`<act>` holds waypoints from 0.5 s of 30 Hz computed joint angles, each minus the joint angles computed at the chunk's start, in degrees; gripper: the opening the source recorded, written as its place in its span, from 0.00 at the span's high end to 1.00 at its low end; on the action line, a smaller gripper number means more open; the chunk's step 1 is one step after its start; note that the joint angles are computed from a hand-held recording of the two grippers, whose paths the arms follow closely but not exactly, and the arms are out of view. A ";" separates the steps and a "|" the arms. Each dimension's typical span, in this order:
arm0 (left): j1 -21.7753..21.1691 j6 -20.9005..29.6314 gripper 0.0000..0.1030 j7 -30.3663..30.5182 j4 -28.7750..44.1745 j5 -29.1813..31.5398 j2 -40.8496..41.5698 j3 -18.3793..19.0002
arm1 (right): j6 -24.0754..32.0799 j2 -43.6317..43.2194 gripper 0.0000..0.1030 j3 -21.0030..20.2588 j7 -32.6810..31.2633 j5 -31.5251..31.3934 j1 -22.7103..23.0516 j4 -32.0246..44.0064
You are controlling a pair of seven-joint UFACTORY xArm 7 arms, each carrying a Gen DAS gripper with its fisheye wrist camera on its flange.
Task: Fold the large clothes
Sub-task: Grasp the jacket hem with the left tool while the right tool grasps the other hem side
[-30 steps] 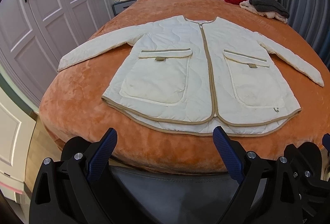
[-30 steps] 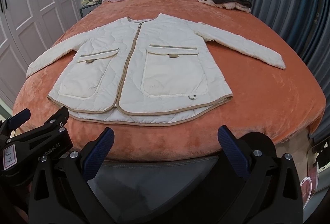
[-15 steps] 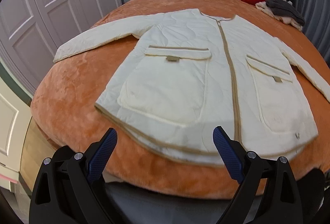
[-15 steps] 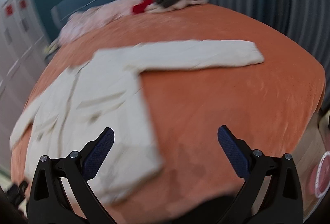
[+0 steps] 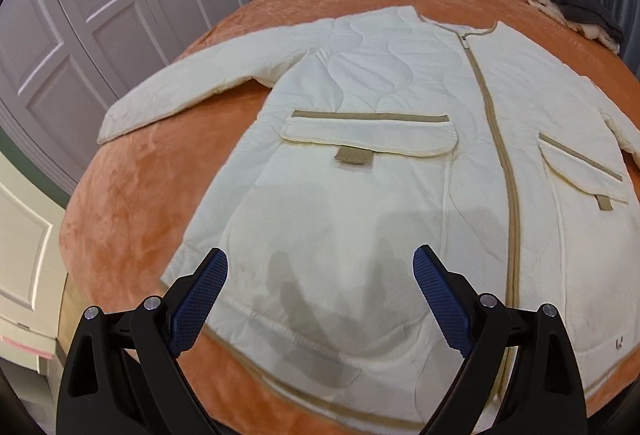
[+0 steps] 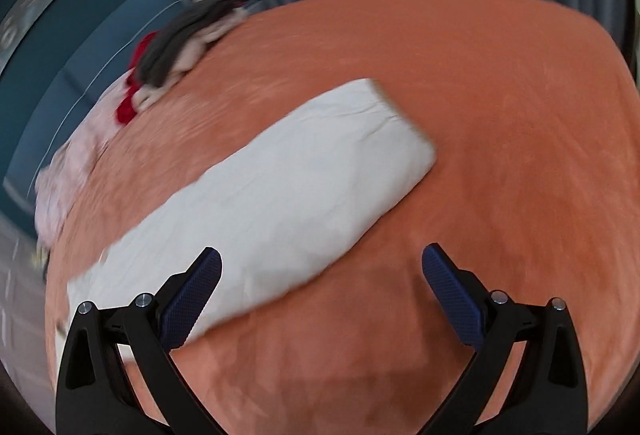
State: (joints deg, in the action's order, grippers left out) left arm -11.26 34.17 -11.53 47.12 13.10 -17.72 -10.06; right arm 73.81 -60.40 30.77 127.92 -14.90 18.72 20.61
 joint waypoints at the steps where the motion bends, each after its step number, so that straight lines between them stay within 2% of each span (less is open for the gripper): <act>1: 0.14 -0.16 0.11 -0.43 0.80 -0.19 1.30 0.01 | -0.18 -2.09 0.05 -0.85 0.96 0.45 0.25 -1.98; 3: 0.52 -0.61 0.11 -2.03 1.30 0.94 2.33 -0.44 | -0.34 -5.77 0.08 -0.91 3.01 1.20 1.00 -4.91; 4: 0.81 -1.04 0.11 -2.92 1.74 1.99 3.10 -0.71 | -1.02 -7.80 0.16 -0.95 3.88 1.05 1.30 -6.60; 5: 1.04 -1.20 0.11 -3.69 2.27 3.06 3.81 -0.88 | -1.15 -8.74 0.32 -0.93 4.16 0.59 1.08 -7.33; 6: 1.08 -1.31 0.11 -4.28 2.73 3.73 4.45 -0.90 | -1.42 -9.17 0.41 -1.01 4.01 0.29 1.11 -7.65; 8: 1.17 -1.12 0.11 -5.40 4.19 4.75 6.06 -0.68 | -6.54 -11.86 0.78 -3.58 2.61 -1.92 0.34 -10.09; 9: 1.09 -1.16 0.11 -5.68 4.62 4.82 6.50 -0.36 | -8.36 -12.58 0.83 -4.36 1.73 -2.95 -0.76 -10.46; 11: 1.11 -1.45 0.11 -6.43 5.47 5.34 7.37 0.13 | -13.65 -9.04 0.88 -4.15 -0.88 -7.44 -6.37 -7.08; 15: 1.33 -2.63 0.11 -7.37 7.00 5.78 8.98 1.25 | -25.48 6.78 0.88 -2.46 -12.42 -19.31 -18.73 9.08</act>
State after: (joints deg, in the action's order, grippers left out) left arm -9.94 31.53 -18.90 54.12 18.88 -8.74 -8.80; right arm 48.33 -53.63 28.32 115.50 -34.21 -0.01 29.69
